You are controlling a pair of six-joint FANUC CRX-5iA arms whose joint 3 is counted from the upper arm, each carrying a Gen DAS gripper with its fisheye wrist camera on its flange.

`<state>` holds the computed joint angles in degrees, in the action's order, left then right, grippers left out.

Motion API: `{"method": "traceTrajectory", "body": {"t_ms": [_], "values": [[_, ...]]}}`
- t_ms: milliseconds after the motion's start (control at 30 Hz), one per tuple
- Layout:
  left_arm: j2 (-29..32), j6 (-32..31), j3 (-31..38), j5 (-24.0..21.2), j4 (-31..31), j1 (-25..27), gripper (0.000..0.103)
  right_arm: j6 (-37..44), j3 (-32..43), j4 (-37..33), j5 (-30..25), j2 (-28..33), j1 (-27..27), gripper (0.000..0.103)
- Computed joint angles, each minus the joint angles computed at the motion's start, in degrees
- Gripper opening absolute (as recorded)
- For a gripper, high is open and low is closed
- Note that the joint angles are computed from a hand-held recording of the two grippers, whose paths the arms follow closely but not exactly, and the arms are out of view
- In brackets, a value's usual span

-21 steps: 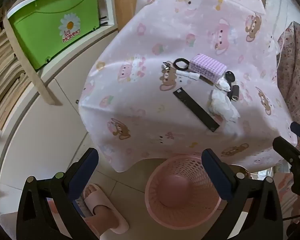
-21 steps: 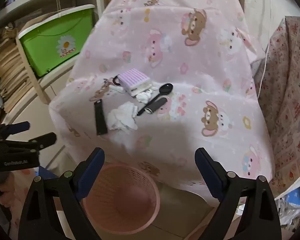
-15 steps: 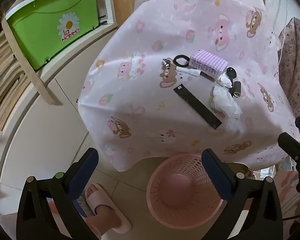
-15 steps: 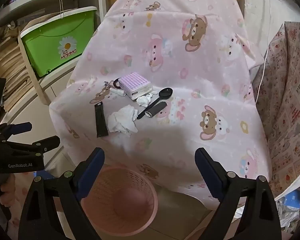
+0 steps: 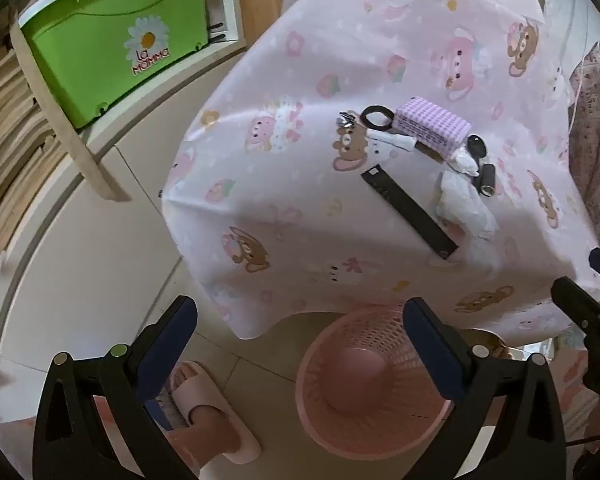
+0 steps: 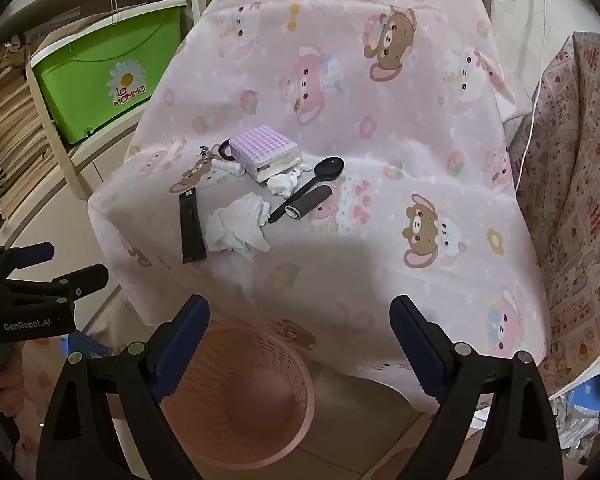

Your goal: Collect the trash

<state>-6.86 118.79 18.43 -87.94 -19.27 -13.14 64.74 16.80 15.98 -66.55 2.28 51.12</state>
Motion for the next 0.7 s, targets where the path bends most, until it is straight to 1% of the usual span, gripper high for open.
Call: {"method": "traceTrajectory", "body": {"t_ms": [467,700], "values": [[0.1,1.01,0.56,1.2,-1.14,-0.9,0.102,0.12,2.13,-1.14,-2.8,1.61,-0.45,0.093],[0.54,1.84,0.93,0.92,-1.63,-1.2,0.101,0.57,2.31,-1.47,-2.85,1.61,-0.47,0.093]]}}
